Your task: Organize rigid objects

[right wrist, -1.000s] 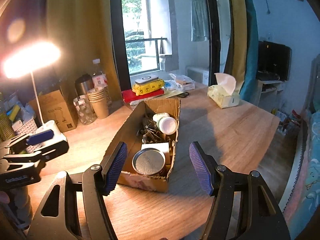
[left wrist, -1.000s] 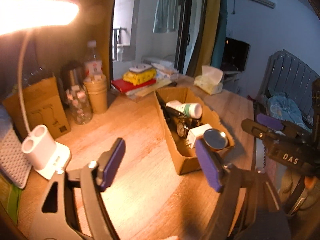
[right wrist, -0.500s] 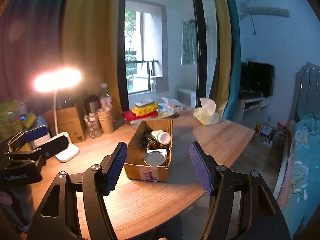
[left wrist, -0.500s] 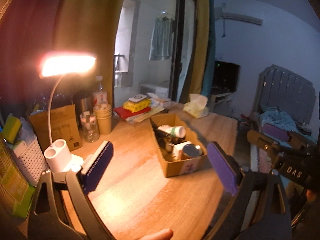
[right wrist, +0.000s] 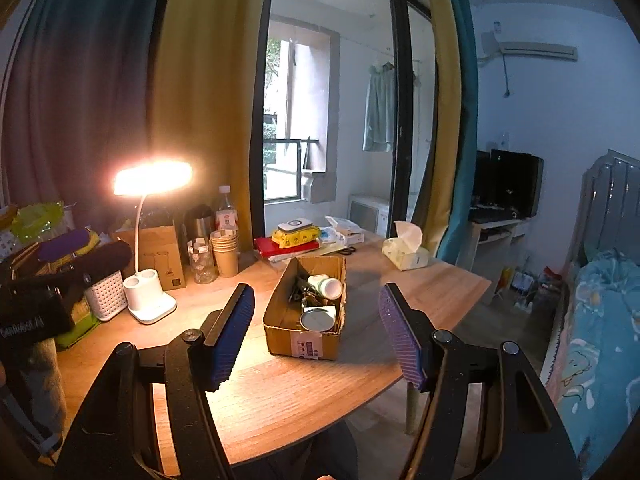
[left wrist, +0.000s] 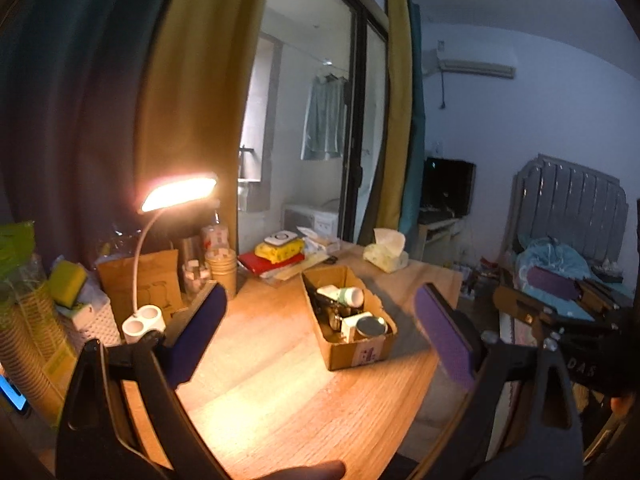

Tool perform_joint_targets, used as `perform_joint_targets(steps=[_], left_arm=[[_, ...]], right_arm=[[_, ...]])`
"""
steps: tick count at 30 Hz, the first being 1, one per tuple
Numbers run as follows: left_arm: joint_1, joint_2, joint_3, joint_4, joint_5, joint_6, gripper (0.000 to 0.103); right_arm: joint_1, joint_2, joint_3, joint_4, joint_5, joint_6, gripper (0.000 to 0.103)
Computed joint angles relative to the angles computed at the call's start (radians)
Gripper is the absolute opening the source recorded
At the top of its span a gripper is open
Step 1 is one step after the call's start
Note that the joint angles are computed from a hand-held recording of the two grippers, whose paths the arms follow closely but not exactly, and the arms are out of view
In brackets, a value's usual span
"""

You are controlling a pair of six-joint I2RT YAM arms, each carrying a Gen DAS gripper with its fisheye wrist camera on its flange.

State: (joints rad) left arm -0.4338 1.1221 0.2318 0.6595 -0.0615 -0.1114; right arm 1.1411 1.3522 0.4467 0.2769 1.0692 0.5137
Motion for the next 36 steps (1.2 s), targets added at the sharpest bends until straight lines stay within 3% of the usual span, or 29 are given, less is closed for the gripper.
perform_joint_targets(steps=[14,36], left_arm=[[-0.013,-0.051,-0.011,-0.018,-0.017,0.006,0.098],[-0.020,-0.040,-0.003,-0.033,0.000,0.016,0.098]], right_arm=[[0.024,-0.038,0.006,-0.068,0.021,0.034,0.068],[0.013,-0.040,0.006,-0.065,0.011,0.029,0.068]])
